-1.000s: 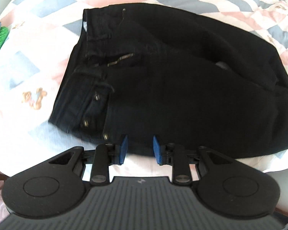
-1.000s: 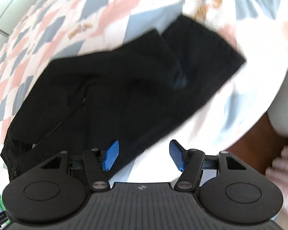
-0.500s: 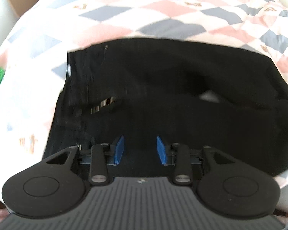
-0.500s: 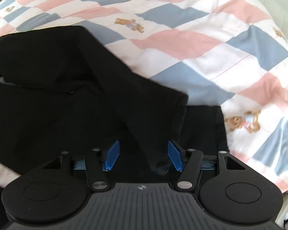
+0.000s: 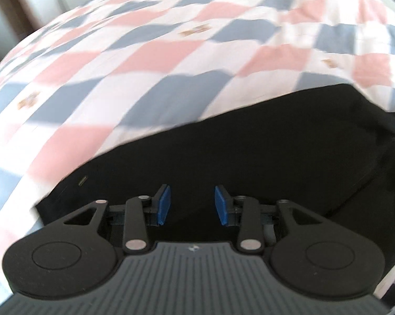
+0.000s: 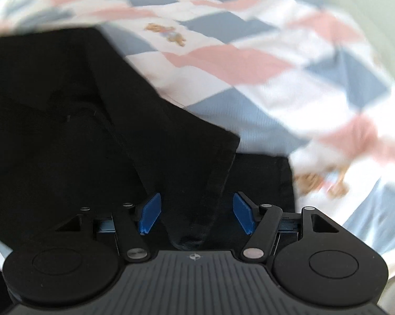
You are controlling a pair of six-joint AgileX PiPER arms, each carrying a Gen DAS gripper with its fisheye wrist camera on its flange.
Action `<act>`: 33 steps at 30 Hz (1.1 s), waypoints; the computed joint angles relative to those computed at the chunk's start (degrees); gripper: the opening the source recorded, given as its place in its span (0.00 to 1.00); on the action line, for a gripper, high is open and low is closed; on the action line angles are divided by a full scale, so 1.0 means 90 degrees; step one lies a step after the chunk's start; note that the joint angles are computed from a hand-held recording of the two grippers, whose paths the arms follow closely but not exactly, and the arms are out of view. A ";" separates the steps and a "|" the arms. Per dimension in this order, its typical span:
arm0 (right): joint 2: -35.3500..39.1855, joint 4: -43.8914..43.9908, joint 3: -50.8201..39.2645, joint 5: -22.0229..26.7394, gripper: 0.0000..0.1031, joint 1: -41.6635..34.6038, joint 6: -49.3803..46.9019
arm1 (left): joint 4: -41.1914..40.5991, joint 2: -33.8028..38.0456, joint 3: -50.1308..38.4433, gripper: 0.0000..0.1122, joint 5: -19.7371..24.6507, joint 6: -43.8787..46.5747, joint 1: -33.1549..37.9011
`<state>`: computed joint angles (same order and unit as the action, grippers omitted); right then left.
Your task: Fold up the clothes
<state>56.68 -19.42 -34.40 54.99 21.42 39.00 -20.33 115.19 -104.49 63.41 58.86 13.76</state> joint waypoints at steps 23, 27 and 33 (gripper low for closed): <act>0.3075 0.5885 -0.1517 -0.0284 0.19 -0.5567 -0.8559 | 0.0316 -0.0979 0.2303 0.35 -0.1399 -0.1415 -0.1223; 0.2622 0.5891 -0.2325 -0.0360 0.18 -0.5491 -0.9156 | 0.0292 -0.1370 0.2485 0.35 -0.1729 -0.1686 -0.1167; 0.3873 0.5904 -0.4968 -0.0633 0.17 -0.5428 -0.9298 | 0.0733 -0.1588 0.2487 0.35 -0.2154 -0.2459 -0.1094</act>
<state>91.54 33.71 -79.12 49.30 -27.43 -44.68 -13.73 100.90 -82.11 44.02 36.73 3.91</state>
